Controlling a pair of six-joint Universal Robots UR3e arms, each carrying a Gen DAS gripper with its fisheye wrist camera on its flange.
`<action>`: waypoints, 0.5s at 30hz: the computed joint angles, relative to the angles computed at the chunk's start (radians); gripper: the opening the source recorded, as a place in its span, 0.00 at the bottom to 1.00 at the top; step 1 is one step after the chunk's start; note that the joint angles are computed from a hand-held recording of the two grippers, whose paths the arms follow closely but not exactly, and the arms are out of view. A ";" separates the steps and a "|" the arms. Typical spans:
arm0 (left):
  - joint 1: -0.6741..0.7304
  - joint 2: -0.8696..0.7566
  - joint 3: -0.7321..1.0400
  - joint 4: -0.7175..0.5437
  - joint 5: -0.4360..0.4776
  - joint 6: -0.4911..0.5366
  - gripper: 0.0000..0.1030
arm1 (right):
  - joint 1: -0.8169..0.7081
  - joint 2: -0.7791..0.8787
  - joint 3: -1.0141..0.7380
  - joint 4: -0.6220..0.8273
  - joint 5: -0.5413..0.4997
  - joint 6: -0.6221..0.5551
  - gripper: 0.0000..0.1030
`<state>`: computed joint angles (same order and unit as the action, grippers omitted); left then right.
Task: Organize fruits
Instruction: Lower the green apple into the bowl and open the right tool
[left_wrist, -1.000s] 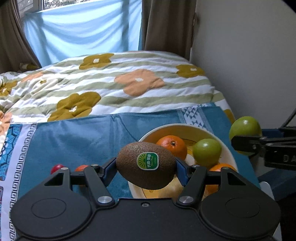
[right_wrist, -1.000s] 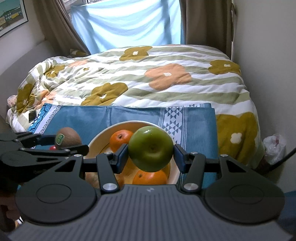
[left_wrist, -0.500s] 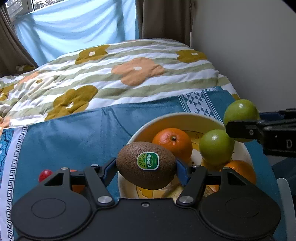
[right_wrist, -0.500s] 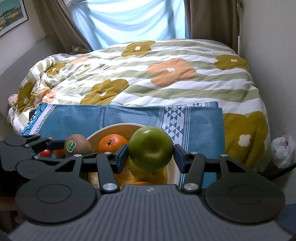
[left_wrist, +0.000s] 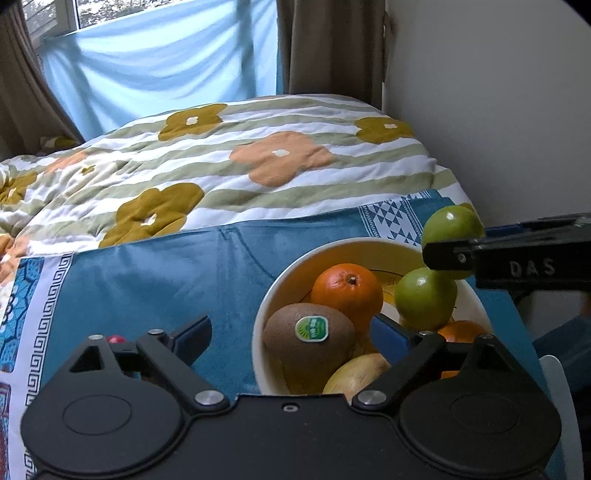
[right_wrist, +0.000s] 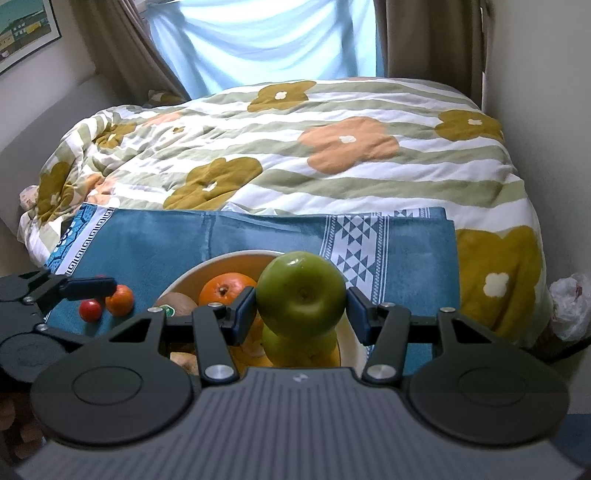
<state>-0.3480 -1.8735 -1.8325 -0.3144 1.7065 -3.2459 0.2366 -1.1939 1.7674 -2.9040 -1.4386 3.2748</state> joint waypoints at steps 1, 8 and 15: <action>0.002 0.011 -0.009 0.000 0.001 -0.003 0.92 | 0.001 0.009 -0.016 0.007 0.000 -0.004 0.66; 0.029 0.056 -0.070 0.026 -0.004 -0.005 0.92 | 0.020 0.106 -0.129 0.029 -0.008 -0.036 0.66; 0.040 0.079 -0.115 0.049 0.003 -0.020 0.92 | 0.025 0.198 -0.191 0.001 0.010 -0.038 0.66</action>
<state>-0.3081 -1.7941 -1.9472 -0.2657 1.7097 -3.2663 0.2619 -0.9958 1.5764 -2.9031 -1.4288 3.2373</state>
